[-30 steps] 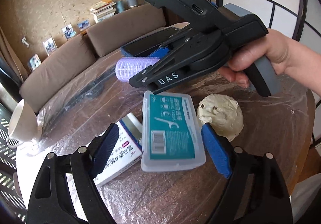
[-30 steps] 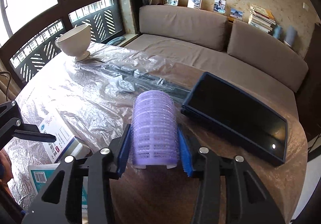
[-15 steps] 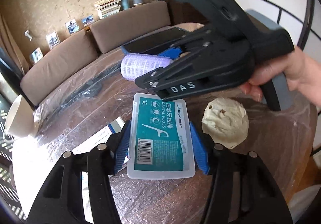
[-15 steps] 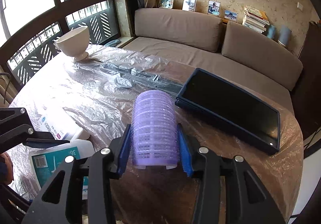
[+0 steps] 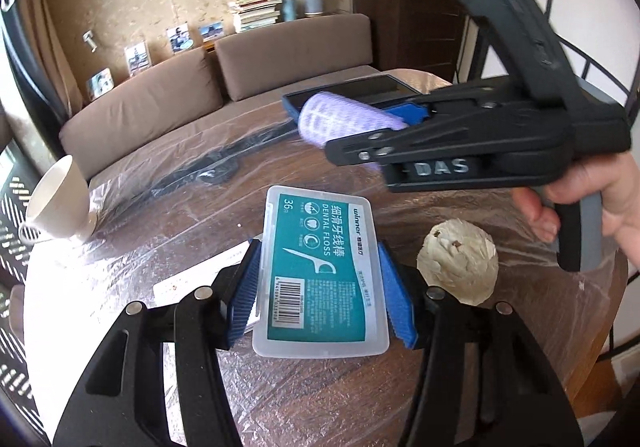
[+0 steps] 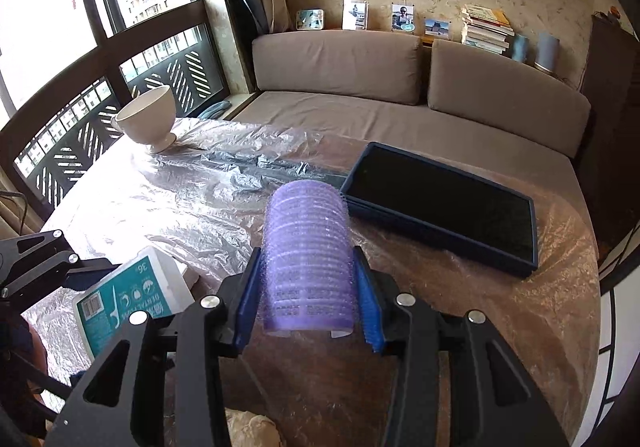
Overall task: Collect trash
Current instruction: 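Carry the floss box and hair roller with both tools over the white bin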
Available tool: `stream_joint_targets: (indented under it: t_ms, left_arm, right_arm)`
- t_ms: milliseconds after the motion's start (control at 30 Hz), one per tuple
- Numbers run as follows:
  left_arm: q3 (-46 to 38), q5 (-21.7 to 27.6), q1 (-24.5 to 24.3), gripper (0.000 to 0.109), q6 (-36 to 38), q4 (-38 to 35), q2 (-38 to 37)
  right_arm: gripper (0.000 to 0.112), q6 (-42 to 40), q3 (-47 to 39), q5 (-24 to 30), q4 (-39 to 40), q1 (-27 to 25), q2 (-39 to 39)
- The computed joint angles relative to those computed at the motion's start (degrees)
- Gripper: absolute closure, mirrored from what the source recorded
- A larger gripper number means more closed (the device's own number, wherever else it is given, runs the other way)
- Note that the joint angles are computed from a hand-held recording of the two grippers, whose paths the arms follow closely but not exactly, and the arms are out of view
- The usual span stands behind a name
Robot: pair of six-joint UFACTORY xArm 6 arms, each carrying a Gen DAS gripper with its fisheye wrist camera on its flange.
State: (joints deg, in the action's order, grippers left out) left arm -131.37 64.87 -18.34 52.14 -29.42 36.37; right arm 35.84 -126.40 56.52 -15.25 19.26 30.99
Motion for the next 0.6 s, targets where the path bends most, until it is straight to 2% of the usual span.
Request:
stream_joint_targets:
  t_ms: [100,300,600]
  left_arm:
    - [-1.46,-0.11,0.09,0.051,-1.73,0.48,0.84]
    - [1.56,-2.35,0.72,0.051,-6.06,0.86,-0.96]
    - [3.71,-4.23,1.41,0.051,-11.27,1.25,-2.47]
  right_arm:
    - [0.070,1.73,2.63,-0.87,-0.32,0.23,-2.06]
    - [0.070,5.77,8.86,-3.37,-1.43,1.33,-6.62]
    - [0.070,8.44,11.66,-4.04,-2.25,3.70,-9.19]
